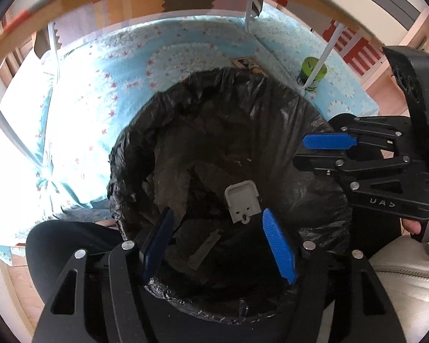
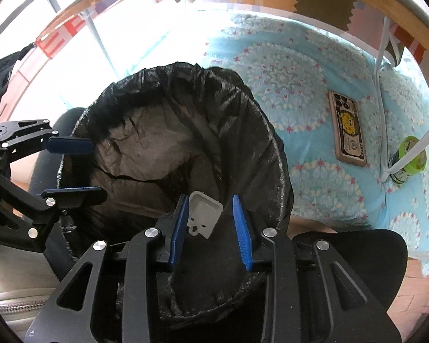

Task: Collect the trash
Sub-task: 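Carry the container over the black trash bin and open the right gripper, then move both tools back toward the tissue and orange cap on the mat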

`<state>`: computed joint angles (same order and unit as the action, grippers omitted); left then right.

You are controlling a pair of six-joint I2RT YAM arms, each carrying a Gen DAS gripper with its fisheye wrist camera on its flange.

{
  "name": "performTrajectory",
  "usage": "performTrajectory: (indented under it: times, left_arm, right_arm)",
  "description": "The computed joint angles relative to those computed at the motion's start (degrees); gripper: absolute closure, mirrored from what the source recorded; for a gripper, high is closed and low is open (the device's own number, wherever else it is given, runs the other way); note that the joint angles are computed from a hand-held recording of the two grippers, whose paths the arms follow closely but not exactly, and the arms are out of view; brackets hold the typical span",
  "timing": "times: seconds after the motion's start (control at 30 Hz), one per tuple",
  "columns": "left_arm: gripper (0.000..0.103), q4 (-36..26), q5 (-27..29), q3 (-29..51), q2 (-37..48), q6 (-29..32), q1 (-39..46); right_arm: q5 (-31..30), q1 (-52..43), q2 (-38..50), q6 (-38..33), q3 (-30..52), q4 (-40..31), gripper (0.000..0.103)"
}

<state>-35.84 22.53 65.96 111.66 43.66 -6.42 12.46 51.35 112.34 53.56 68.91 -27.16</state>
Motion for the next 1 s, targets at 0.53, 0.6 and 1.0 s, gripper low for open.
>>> performTrajectory:
  times: [0.53, 0.6, 1.0]
  left_arm:
    - [0.041, -6.9, 9.1, 7.1, -9.0, 2.7, 2.0]
    - [0.041, -8.0, 10.6, 9.2, -9.5, 2.4, 2.1]
    - [0.041, -13.4, 16.9, 20.8, -7.9, -1.3, 0.4]
  right_arm:
    - [8.0, 0.3, -12.1, -2.8, 0.6, -4.4, 0.071]
    - [9.2, 0.1, -13.4, -3.7, 0.9, -5.1, 0.071]
    - [13.3, -3.1, -18.9, -8.8, 2.7, -7.5, 0.07]
